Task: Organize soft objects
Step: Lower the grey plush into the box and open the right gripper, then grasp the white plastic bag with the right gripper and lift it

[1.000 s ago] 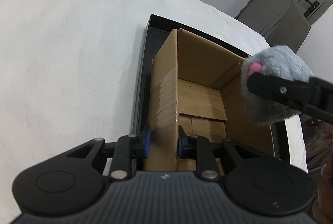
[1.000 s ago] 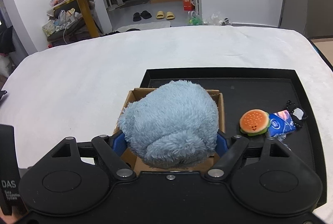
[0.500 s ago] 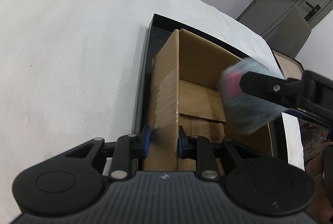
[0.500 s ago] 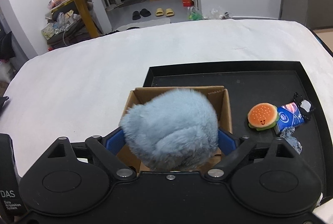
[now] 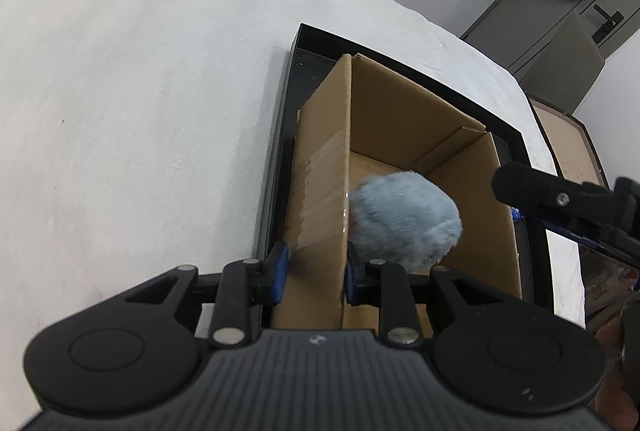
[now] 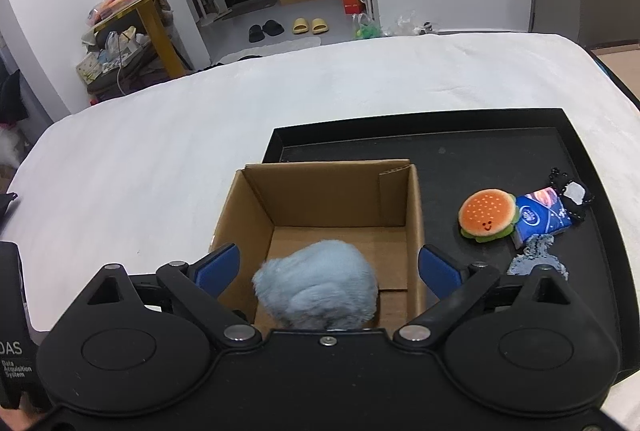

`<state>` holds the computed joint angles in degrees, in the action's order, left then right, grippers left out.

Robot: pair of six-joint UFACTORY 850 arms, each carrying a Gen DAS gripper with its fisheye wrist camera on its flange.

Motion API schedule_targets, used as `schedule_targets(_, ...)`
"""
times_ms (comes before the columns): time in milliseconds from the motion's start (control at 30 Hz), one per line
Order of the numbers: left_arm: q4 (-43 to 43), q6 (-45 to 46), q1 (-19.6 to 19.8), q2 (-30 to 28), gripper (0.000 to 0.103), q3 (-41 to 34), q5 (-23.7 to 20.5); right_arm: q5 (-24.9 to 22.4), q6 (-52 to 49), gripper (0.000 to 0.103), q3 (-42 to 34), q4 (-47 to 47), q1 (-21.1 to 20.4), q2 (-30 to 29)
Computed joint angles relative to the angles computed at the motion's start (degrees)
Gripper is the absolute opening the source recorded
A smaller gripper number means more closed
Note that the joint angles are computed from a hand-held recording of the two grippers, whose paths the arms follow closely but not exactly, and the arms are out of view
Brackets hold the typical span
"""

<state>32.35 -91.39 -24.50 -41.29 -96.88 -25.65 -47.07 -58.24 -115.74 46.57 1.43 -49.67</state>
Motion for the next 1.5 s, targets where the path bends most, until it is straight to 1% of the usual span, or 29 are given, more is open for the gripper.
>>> schedule_targets(67, -0.3, 0.3, -0.1, -0.2, 0.027, -0.6, -0.6, 0.3, -1.0, 0.096, -0.1, 0.5, -0.4, 0.0)
schedule_targets(200, -0.9, 1.9, -0.4, -1.5, 0.034, -3.2, -3.5, 1.0, -2.2, 0.096, -0.5, 1.1, -1.4, -0.2)
schedule_targets(267, -0.5, 2.1, -0.6, -1.9, 0.039, -4.3, -4.5, 1.1, -1.9, 0.096, -1.2, 0.9, -1.9, -0.6)
schedule_targets(333, 0.1, 1.5, -0.8, -2.2, 0.048, -5.0, -5.1, 1.2, -1.5, 0.096, -1.9, 0.3, -2.4, -1.2)
schedule_targets(367, 0.6, 0.8, -0.9, -2.2, 0.049, -5.1, -5.3, 1.3, -1.3, 0.096, -2.3, -0.1, -2.6, -1.5)
schedule_targets(433, 1.3, 0.1, -1.2, -2.3, 0.056, -5.5, -6.1, 1.2, -0.7, 0.096, -3.3, -1.3, -2.9, -2.3)
schedule_targets(533, 1.2, 0.5, -1.4, -2.6, 0.063, -6.5, -7.7, 1.2, 0.6, 0.096, -4.5, -2.4, -3.5, -3.2)
schedule_targets(600, 1.0, 0.8, -1.4, -2.8, 0.066, -7.0, -8.3, 0.9, 1.6, 0.096, -5.6, -2.8, -4.0, -4.0)
schedule_targets(700, 0.1, 1.8, -1.6, -3.1, 0.068, -8.0, -9.2, 0.3, 3.6, 0.096, -7.5, -4.7, -4.8, -5.3)
schedule_targets(767, -0.7, 2.8, -1.7, -3.6, 0.07, -8.8, -9.5, -0.2, 6.4, 0.096, -9.5, -8.3, -5.1, -6.5)
schedule_targets(900, -2.9, 6.0, -1.7, -4.9, 0.072, -11.1, -10.9, -0.5, 9.6, 0.096, -11.2, -12.2, -6.2, -7.7)
schedule_targets(1133, -4.1, 8.9, -2.1, -6.5, 0.074, -14.2, -13.9, -1.6, 14.5, 0.096, -14.6, -16.6, -8.0, -10.2)
schedule_targets(1433, -7.0, 13.4, -2.1, -8.7, 0.075, -17.9, -15.8, -2.7, 18.7, 0.096, -17.9, -22.3, -9.0, -13.1)
schedule_targets(1500, -7.8, 14.7, -2.1, -9.4, 0.076, -19.1, -16.3, -3.6, 19.8, 0.096, -19.1, -23.4, -9.2, -14.2)
